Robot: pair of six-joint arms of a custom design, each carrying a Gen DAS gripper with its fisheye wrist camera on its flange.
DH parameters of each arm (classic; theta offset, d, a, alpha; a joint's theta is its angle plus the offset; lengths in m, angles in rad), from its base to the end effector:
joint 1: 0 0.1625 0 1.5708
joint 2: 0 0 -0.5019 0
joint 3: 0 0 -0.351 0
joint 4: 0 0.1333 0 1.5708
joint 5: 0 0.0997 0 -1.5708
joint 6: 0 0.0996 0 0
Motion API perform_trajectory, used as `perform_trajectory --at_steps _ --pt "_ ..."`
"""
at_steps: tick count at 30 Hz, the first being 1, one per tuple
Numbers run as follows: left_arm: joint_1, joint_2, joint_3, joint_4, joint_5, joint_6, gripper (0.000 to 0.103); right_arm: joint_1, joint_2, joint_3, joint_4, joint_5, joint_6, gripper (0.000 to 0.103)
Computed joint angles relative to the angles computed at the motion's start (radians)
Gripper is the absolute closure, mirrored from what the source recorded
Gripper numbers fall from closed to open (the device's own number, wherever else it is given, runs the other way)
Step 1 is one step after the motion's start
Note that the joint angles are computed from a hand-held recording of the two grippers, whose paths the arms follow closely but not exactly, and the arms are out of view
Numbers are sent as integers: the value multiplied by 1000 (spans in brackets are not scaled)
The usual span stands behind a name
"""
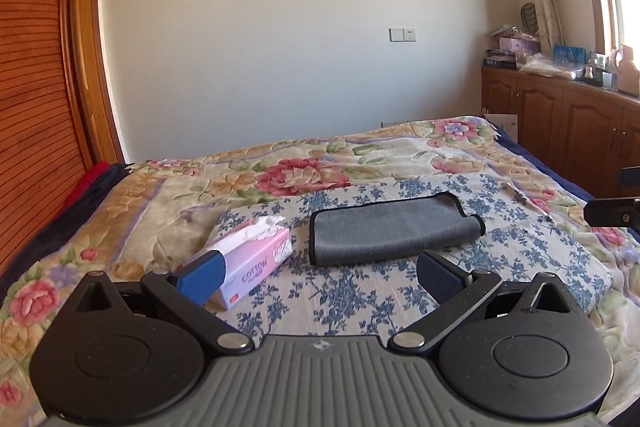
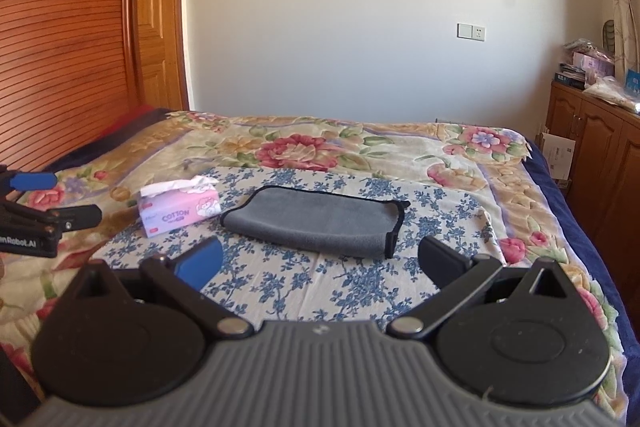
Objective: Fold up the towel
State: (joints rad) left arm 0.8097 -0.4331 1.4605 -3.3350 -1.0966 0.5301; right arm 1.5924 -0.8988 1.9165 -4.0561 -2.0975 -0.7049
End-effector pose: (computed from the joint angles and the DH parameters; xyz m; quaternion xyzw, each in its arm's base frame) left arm -0.4019 -0.6812 0.0741 0.4780 0.7752 -0.3730 0.1773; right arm 0.0960 -0.5908 0.3469 0.0918 -0.7322 0.5445 0.3988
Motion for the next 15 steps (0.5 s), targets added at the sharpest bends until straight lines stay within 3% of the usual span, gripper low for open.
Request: perform_trajectory --at_steps 15 --pt "19 -2 76 -74 2 1 0 -17 36 46 -137 4 -3 0"
